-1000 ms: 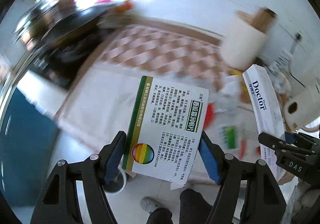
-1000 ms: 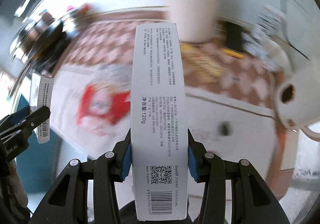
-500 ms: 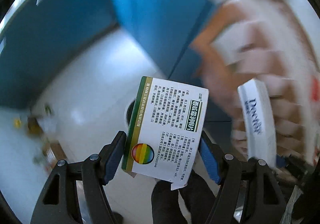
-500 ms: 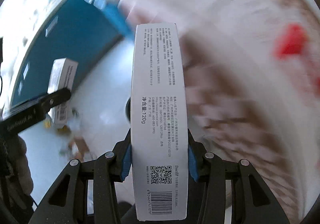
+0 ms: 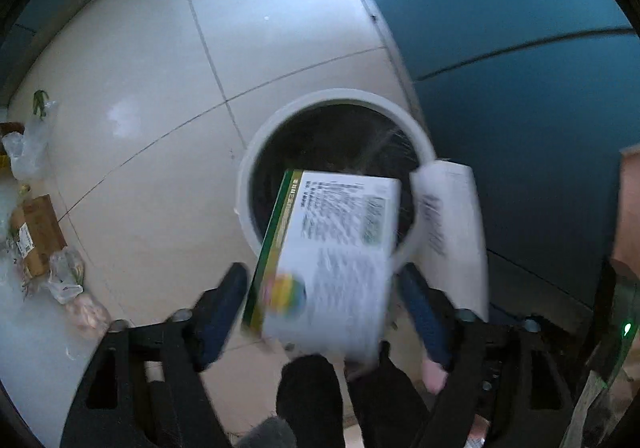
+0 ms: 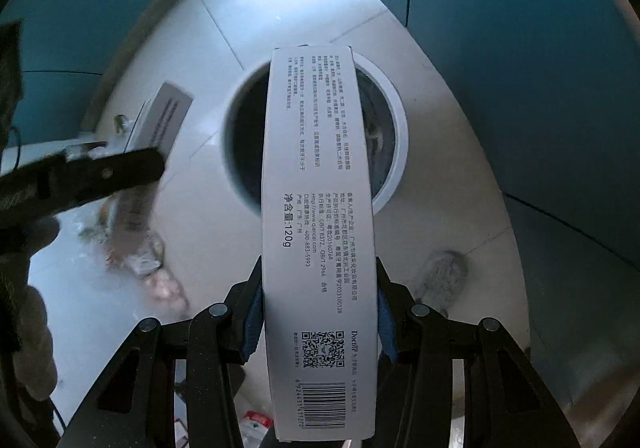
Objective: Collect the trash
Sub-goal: 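Open both tools to drop the boxes into the bin, then move both tools back over the counter cloth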
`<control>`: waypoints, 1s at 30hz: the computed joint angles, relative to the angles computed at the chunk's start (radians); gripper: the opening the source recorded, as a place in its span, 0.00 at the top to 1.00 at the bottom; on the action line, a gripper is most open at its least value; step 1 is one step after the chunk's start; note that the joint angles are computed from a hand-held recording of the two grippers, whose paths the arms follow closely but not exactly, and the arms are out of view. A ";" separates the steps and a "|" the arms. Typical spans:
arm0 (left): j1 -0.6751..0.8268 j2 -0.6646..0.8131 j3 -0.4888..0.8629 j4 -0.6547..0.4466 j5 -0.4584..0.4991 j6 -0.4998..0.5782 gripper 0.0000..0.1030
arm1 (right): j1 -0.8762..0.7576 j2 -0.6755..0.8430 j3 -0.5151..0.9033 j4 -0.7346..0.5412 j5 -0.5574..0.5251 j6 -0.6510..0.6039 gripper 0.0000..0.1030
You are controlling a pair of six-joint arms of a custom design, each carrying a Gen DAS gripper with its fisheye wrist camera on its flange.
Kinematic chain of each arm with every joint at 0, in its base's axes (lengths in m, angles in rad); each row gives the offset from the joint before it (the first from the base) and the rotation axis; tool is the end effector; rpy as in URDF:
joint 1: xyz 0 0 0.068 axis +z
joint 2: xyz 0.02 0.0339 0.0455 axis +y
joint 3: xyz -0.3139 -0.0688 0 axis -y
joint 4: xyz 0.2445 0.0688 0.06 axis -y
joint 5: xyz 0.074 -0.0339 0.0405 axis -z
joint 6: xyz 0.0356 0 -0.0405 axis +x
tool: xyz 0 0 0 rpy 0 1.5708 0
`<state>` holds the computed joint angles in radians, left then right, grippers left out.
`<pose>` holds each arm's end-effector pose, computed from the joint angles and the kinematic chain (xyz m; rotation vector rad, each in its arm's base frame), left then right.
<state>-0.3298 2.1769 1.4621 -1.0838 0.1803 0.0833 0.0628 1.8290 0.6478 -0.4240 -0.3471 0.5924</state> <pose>0.3747 -0.1350 0.1503 -0.5626 -2.8307 0.2183 0.2436 0.0275 0.1062 -0.7834 -2.8549 -0.4750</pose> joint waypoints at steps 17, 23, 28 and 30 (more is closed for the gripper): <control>0.015 -0.444 -0.199 0.029 -0.284 -0.035 0.07 | 0.040 -0.141 0.116 -0.259 0.257 -0.036 0.00; 0.015 -0.565 -0.069 -0.189 -0.260 -0.052 0.07 | 0.091 -0.328 0.267 -0.554 0.294 0.004 0.00; 0.033 -0.616 0.107 -0.384 -0.213 -0.039 0.07 | 0.156 -0.445 0.513 -0.867 0.331 0.064 0.00; 0.046 -0.624 0.190 -0.461 -0.204 -0.027 0.07 | 0.184 -0.466 0.618 -0.974 0.352 0.086 0.00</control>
